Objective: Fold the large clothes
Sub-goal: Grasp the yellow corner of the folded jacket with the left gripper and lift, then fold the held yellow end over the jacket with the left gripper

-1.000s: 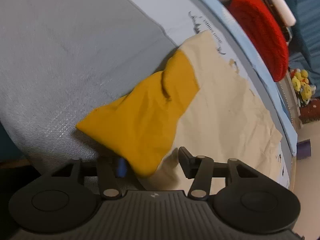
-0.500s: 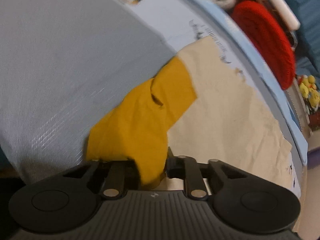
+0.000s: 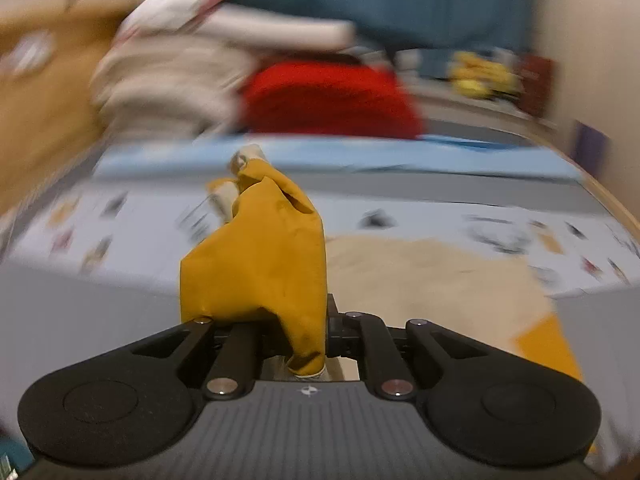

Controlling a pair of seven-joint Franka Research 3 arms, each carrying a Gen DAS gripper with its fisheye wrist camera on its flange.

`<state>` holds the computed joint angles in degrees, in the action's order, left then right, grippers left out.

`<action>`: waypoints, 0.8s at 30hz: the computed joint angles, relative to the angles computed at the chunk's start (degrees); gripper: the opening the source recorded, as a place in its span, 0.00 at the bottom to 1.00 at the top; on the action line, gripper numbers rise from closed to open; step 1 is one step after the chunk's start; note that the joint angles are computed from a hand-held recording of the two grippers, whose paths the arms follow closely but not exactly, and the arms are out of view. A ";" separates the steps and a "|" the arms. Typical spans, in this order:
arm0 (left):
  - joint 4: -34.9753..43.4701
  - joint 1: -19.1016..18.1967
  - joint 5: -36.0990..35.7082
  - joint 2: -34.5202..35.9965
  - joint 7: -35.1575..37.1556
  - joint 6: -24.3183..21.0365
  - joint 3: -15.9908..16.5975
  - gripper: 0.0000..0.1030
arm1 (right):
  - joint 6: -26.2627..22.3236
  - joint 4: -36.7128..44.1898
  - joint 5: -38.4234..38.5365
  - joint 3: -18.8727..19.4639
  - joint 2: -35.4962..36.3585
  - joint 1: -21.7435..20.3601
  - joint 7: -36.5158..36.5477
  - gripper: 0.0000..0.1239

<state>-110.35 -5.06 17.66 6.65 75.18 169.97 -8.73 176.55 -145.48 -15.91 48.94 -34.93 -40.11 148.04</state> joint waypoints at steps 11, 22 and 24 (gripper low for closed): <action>2.94 -13.44 9.76 9.19 10.49 -8.49 -11.57 0.24 | 2.31 -10.35 6.85 -10.25 -7.46 3.87 -3.11 0.31; -2.91 8.94 -50.35 -0.78 59.94 -17.65 -26.82 0.46 | 4.11 -8.00 14.47 -27.02 6.09 23.79 -13.83 0.34; -3.29 9.67 -53.12 -2.13 63.38 -17.71 -24.38 0.46 | 3.15 -6.58 17.39 -32.45 8.91 31.13 -17.21 0.37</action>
<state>-113.64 4.61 -35.46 4.53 138.56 152.25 -33.11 179.71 -152.06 1.48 16.49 -26.02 -8.97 130.82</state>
